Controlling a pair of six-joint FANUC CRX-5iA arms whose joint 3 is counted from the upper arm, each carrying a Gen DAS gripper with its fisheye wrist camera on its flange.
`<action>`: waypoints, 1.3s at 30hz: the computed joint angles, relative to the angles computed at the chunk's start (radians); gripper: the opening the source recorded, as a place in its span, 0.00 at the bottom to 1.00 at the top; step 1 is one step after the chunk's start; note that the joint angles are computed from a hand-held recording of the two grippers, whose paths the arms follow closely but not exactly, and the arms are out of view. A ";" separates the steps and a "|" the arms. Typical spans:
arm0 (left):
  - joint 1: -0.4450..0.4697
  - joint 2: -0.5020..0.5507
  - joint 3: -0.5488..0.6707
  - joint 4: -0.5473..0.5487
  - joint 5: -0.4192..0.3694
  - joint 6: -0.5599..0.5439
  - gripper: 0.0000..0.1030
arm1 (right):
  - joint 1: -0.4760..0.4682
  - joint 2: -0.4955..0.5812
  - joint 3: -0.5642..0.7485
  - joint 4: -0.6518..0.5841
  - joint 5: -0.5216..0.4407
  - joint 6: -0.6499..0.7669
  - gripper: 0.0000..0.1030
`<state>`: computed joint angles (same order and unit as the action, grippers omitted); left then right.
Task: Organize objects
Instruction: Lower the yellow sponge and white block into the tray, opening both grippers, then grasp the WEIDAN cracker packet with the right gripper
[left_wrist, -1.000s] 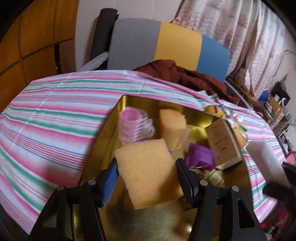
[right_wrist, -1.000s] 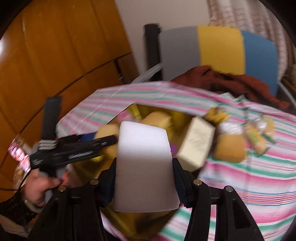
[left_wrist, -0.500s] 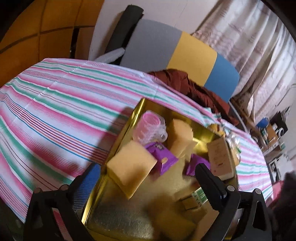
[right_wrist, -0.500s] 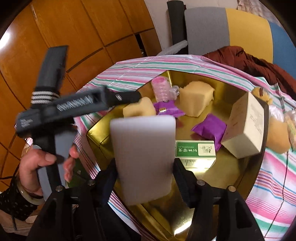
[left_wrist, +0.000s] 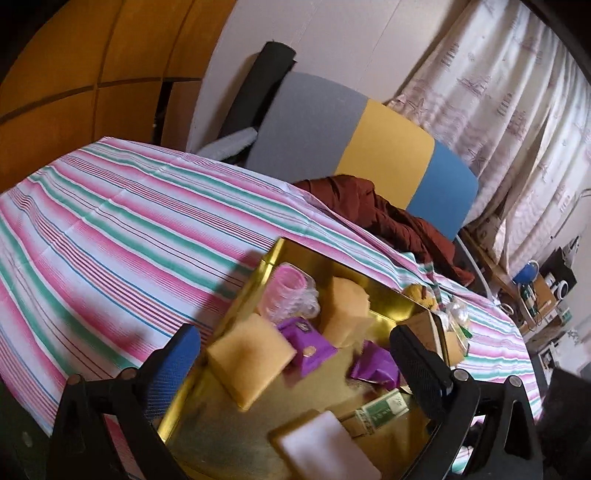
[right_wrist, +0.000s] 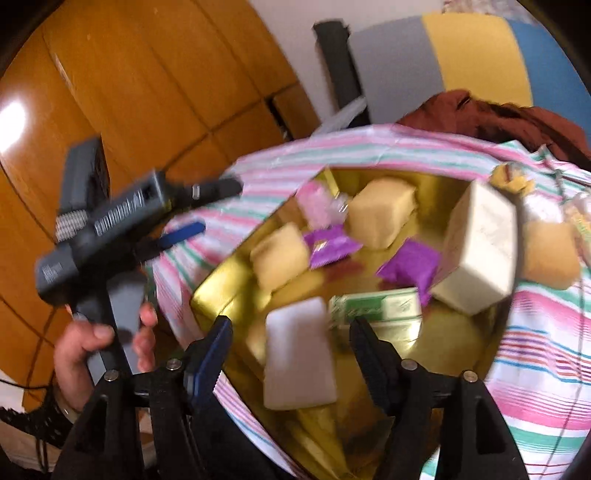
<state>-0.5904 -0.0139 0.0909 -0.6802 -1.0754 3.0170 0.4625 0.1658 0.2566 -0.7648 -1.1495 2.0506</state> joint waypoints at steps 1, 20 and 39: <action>0.004 0.008 0.005 0.016 0.011 -0.015 1.00 | -0.015 -0.002 -0.002 -0.008 0.012 -0.011 0.65; -0.017 0.165 0.143 0.141 0.072 -0.229 1.00 | -0.171 0.182 0.178 -0.019 -0.093 -0.280 0.65; -0.009 0.162 0.140 0.150 0.063 -0.195 1.00 | -0.114 0.263 0.306 0.099 -0.028 -0.314 0.67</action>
<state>-0.5994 0.1483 0.2307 -0.5303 -1.0124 2.8223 0.3483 0.4290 0.5622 -0.6657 -1.1775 1.7366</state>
